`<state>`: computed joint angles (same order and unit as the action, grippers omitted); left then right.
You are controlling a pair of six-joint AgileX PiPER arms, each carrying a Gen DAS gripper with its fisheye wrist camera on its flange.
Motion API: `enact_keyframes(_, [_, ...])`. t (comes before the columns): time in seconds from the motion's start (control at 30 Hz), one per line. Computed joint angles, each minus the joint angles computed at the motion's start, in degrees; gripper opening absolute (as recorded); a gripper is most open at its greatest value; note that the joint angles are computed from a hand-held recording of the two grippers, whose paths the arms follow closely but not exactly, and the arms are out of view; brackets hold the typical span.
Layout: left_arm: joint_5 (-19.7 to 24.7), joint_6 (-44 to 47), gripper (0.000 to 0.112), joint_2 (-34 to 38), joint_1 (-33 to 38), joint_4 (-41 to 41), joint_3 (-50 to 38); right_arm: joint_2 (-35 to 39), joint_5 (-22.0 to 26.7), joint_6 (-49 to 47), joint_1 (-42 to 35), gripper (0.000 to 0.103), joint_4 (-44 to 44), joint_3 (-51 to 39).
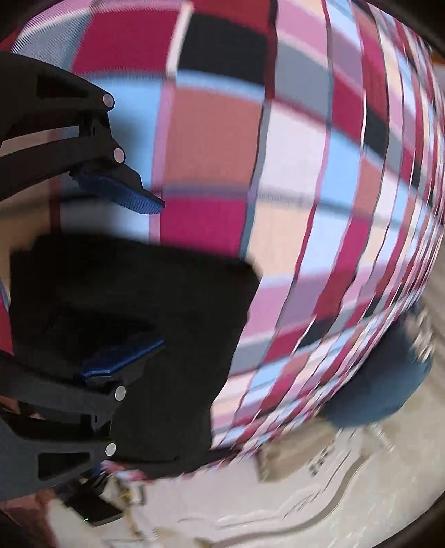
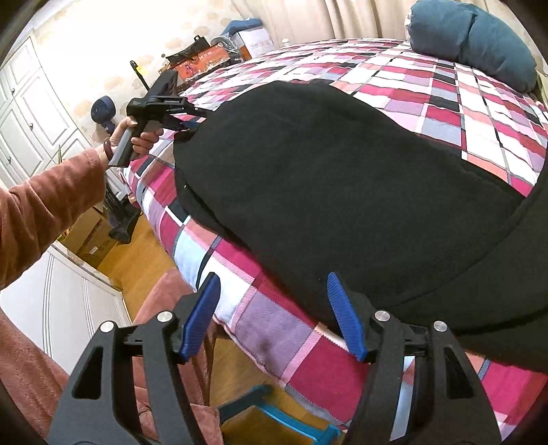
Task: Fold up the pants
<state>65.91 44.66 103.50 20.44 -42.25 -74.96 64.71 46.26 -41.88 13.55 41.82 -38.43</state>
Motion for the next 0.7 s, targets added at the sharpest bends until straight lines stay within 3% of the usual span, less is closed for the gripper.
enact_keyframes(0.13, [-1.9,1.5,0.071,-1.0,-2.5,-0.1,2.4,1.6,-1.2,0.0,1.6,0.064,0.4,-0.7])
enact_keyframes(0.2, [-0.1,1.1,0.032,-0.3,-1.2,-2.3,2.5,1.9,-1.9,0.1,2.6,0.064,0.8,-0.7])
enact_keyframes(0.3, [-1.6,0.3,0.019,-1.8,-1.3,-2.7,4.9,2.0,-2.1,0.6,3.3,0.064,0.8,-1.2])
enact_keyframes(0.5, [-10.7,1.3,0.013,-20.1,-2.8,-1.9,16.4,1.1,-2.3,2.3,2.6,0.064,-0.9,-1.8])
enact_keyframes(0.63, [-3.4,1.5,0.01,-28.0,10.8,-7.5,18.9,0.1,-1.5,2.1,0.3,0.064,-0.6,-1.9])
enact_keyframes(0.7, [0.0,2.8,0.003,-29.1,18.2,-7.3,19.8,-0.2,-1.0,1.0,-1.0,0.064,0.4,-1.7])
